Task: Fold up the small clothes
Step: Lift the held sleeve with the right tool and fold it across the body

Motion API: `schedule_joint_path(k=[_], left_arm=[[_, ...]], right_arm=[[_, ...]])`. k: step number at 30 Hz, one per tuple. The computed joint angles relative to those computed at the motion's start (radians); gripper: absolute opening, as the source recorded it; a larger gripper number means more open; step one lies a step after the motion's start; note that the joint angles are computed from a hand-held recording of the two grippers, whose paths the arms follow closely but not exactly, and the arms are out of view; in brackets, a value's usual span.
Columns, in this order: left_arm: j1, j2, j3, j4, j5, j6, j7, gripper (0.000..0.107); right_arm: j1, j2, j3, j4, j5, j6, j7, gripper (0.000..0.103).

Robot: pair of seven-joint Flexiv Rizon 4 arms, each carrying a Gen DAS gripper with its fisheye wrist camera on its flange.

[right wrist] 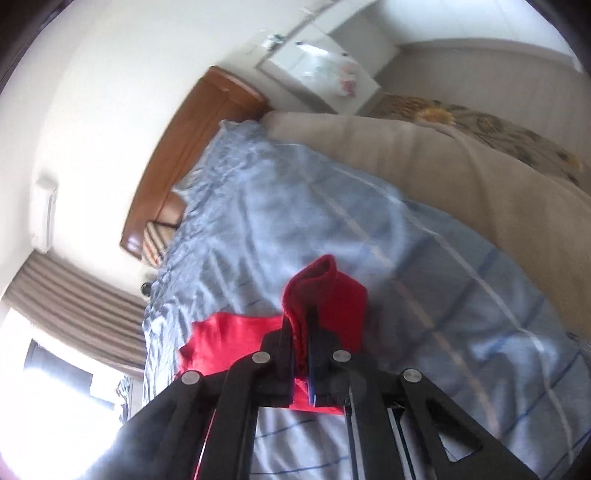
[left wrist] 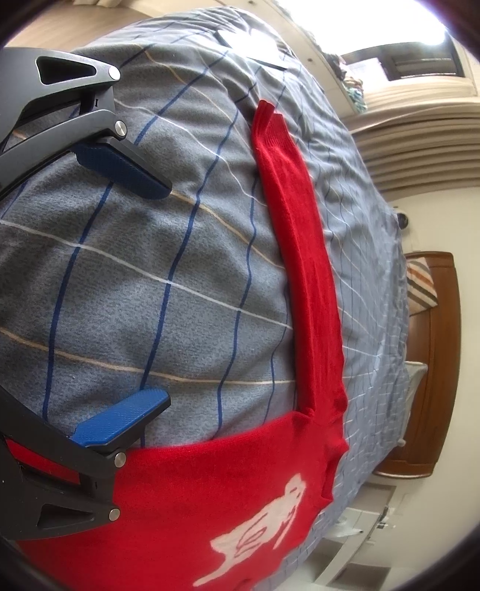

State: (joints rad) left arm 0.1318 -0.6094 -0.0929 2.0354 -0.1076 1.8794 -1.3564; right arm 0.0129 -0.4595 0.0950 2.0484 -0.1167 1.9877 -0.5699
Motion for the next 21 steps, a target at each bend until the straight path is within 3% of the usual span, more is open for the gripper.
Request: schedule_joint_path(k=[3, 8, 14, 15, 16, 18, 20, 21], left_arm=[[0.029, 0.002, -0.027, 0.002, 0.016, 0.008, -0.002, 0.103], [0.096, 0.001, -0.085, 0.002, 0.04, 0.007, -0.025, 0.103], [0.157, -0.003, -0.136, -0.002, 0.047, -0.018, -0.06, 0.103], [0.161, -0.003, -0.139, -0.004, 0.047, -0.023, -0.064, 0.103], [0.161, -0.004, -0.139, -0.006, 0.046, -0.026, -0.066, 0.103], [0.161, -0.005, -0.139, -0.007, 0.046, -0.029, -0.069, 0.103], [0.155, -0.005, -0.133, -0.008, 0.045, -0.031, -0.069, 0.103], [0.154, -0.006, -0.132, -0.009, 0.045, -0.032, -0.068, 0.103]], right_arm=[[0.015, -0.038, 0.062, -0.163, -0.122, -0.075, -0.035, 0.005], [-0.05, -0.247, 0.357, -0.521, -0.336, -0.299, -0.128, 0.005], [0.073, -0.489, 0.487, -0.849, -0.363, -0.564, -0.299, 0.009], [0.078, -0.531, 0.528, -0.893, -0.347, -0.599, -0.333, 0.015], [0.068, -0.574, 0.59, -0.919, -0.322, -0.617, -0.377, 0.038], [0.054, -0.622, 0.666, -0.923, -0.268, -0.587, -0.428, 0.062], [0.022, -0.639, 0.727, -0.881, -0.227, -0.546, -0.486, 0.062], [0.016, -0.626, 0.715, -0.852, -0.212, -0.532, -0.493, 0.062]])
